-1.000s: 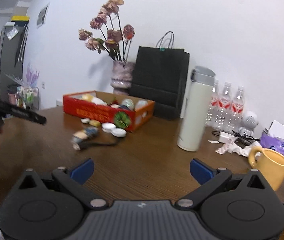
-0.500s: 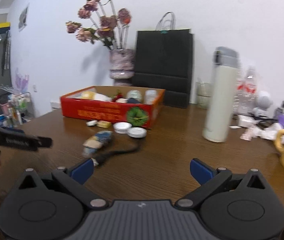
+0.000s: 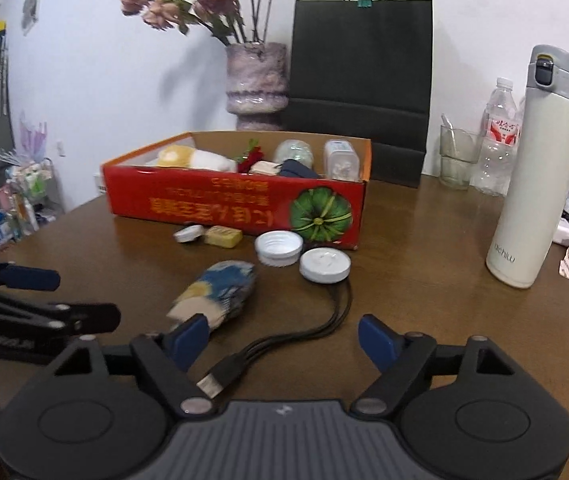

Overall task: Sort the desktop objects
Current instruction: 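Grasp the white cabled puck with the right tool while the left tool grasps the blue printed pouch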

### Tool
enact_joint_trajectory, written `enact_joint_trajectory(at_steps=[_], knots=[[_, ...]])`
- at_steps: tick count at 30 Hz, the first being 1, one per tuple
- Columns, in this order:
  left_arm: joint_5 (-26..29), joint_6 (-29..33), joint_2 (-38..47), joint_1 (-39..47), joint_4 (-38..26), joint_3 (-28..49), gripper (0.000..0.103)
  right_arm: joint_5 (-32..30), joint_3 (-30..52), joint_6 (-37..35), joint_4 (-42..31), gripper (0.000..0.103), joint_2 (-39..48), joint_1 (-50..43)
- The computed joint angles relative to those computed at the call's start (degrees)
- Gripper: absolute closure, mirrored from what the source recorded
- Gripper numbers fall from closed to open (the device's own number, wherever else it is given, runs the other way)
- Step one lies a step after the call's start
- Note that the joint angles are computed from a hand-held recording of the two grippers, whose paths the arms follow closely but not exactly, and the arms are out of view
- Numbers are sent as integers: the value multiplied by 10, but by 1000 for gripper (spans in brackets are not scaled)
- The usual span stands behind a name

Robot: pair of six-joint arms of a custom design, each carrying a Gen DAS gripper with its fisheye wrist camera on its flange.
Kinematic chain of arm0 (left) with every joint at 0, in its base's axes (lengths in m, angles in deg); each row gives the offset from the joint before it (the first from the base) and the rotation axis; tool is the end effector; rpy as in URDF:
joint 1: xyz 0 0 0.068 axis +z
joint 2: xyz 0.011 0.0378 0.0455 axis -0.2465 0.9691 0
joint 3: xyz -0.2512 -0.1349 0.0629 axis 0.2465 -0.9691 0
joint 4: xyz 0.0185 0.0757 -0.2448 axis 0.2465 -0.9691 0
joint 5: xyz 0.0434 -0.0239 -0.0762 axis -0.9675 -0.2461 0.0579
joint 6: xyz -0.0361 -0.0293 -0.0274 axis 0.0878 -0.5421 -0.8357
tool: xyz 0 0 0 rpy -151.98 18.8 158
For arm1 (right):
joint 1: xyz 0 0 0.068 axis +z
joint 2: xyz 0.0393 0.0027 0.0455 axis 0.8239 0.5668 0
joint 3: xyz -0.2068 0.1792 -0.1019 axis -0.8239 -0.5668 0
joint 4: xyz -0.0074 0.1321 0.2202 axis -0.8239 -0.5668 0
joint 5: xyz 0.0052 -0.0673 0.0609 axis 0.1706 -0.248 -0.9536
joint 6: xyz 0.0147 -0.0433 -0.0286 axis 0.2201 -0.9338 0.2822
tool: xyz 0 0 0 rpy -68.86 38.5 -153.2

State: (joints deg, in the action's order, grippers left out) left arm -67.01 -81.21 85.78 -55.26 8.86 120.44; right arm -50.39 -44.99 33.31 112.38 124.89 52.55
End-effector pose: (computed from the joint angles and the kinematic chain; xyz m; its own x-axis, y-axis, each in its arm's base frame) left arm 0.2383 -0.1808 0.1344 -0.6195 -0.1574 -0.7690 -0.1528 0.9851 -0.0786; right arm 0.3187 0.0015 0.1247 -0.4632 -0.3080 -0.8310 -0.5586 0.8294 0.0039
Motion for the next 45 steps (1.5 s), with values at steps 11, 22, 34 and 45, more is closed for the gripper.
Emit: enact_joint_trajectory(at_steps=[11,22,34,45], knots=[[114,72,103,55,37,110,34,49,170,25,-36,45,121,34],[87,44,67,63,53,84,97,-2,169,30,-24,65,114,36],[-63,-46,-107,-29,-9,-23,99,-76,-8,40,17,65,-56,4],[-232,-98,-214,-187,-155,-13,99,-143,-138,50,-15,65,-237,-58]])
